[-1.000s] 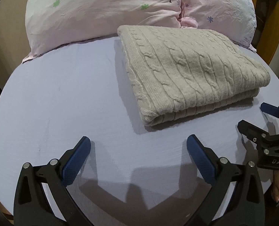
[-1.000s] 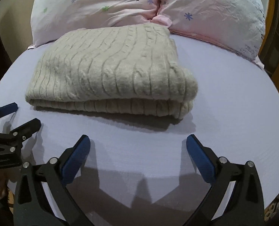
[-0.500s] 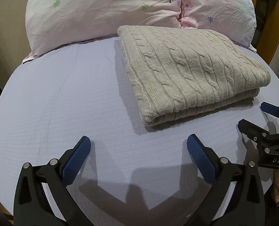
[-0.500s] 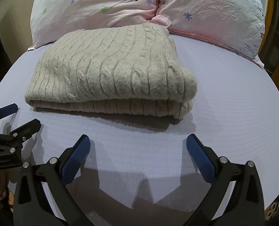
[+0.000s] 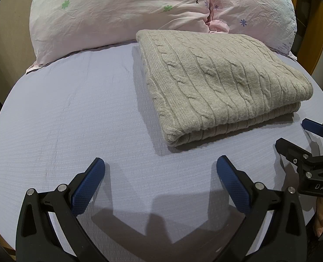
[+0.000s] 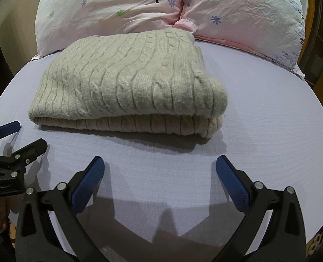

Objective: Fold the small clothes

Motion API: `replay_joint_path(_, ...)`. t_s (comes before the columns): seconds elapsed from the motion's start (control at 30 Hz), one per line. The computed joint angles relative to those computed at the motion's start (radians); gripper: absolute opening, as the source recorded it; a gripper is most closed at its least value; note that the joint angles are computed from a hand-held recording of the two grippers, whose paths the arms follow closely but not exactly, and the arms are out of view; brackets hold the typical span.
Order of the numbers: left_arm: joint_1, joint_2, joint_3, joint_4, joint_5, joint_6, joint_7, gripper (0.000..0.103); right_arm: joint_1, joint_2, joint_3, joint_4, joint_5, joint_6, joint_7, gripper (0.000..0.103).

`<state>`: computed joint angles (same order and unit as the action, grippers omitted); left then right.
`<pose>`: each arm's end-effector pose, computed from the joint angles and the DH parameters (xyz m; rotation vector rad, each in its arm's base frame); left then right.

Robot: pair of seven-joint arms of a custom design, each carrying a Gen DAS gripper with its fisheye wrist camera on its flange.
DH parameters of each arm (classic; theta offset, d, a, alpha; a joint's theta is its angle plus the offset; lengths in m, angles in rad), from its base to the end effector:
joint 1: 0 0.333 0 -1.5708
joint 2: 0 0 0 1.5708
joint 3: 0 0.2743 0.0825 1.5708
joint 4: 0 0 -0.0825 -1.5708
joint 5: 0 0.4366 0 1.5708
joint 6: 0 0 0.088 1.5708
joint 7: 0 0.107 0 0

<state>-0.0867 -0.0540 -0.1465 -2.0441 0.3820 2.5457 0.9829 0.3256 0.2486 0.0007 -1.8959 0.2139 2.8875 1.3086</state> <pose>0.6125 -0.1513 0.4632 -1.9305 1.7540 -0.5350 0.6627 0.2112 0.3905 -2.0539 1.3584 -0.5326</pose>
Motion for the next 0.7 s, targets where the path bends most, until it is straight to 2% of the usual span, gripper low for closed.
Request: replay_joint_path(0.7,0.000,0.001,0.000,0.002,-0.002,-0.002,0.001,0.102,0.004,0.000,-0.003,-0.002,-0.005,0.003,0.009,0.101)
